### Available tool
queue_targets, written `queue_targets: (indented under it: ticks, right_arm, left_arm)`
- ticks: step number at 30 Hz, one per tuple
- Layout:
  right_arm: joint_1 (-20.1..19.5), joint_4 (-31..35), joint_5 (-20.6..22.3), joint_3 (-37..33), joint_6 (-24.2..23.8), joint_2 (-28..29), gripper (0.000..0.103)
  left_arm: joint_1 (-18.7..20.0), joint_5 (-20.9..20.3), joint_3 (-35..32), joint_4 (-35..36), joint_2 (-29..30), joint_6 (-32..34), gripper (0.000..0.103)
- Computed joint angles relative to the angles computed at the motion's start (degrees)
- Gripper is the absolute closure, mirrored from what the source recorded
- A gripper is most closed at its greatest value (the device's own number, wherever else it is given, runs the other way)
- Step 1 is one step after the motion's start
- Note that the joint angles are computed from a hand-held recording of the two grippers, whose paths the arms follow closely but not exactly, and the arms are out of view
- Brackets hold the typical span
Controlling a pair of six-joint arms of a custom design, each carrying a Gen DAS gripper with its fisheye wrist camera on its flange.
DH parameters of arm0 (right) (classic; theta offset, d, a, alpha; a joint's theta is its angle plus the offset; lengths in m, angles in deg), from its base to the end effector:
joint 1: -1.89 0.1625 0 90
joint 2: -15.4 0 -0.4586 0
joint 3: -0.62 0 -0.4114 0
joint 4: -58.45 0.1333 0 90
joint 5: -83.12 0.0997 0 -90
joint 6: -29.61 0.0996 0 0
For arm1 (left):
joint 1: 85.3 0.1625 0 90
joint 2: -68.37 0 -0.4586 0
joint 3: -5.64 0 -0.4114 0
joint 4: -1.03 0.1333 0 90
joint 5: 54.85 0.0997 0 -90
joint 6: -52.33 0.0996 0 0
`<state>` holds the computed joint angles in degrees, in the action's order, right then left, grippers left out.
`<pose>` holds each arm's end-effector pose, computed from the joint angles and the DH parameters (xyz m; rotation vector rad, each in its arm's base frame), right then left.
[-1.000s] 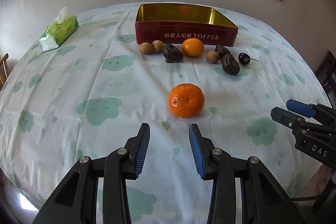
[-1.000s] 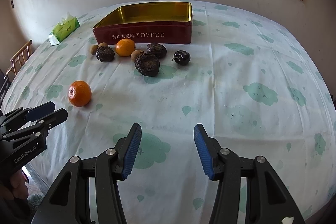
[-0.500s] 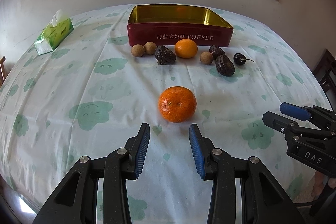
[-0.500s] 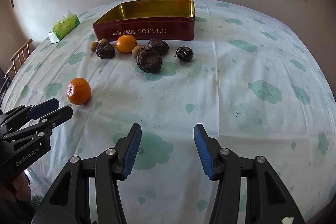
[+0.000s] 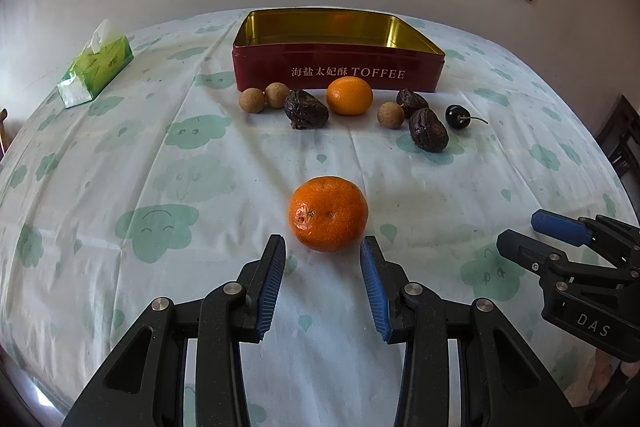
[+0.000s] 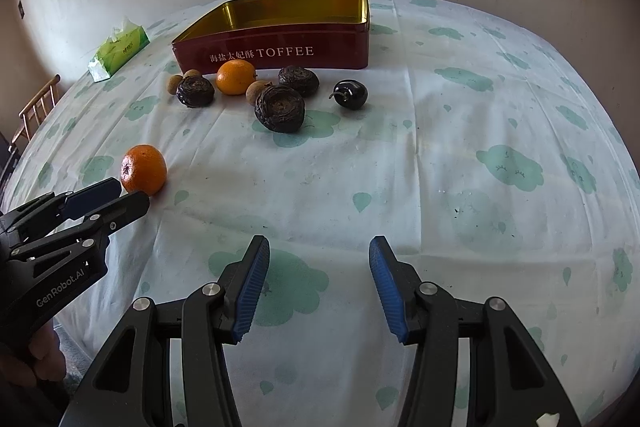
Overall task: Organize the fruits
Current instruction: 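Close the left tool on the mandarin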
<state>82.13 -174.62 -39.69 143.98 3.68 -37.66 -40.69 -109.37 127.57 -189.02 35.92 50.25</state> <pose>0.0103 -0.4081 0.1464 -0.0087 -2.2266 0.8416 -0.2243 -0.4897 -0.0643 0.8853 2.4377 -0.5533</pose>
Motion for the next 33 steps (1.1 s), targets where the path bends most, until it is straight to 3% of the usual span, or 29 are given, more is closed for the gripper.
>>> queue_targets:
  ticks: [12, 33]
  right_arm:
    - [-0.5, 1.4, 0.7, -1.6, -1.7, 0.5, 0.054]
    - [-3.8, 3.1, 2.7, -9.2, -9.1, -0.5, 0.052]
  left_arm:
    - [0.9, -1.5, -2.9, 1.4, 1.7, 0.7, 0.062]
    - [2.7, -2.1, -6.4, 2.3, 2.8, 0.0, 0.057]
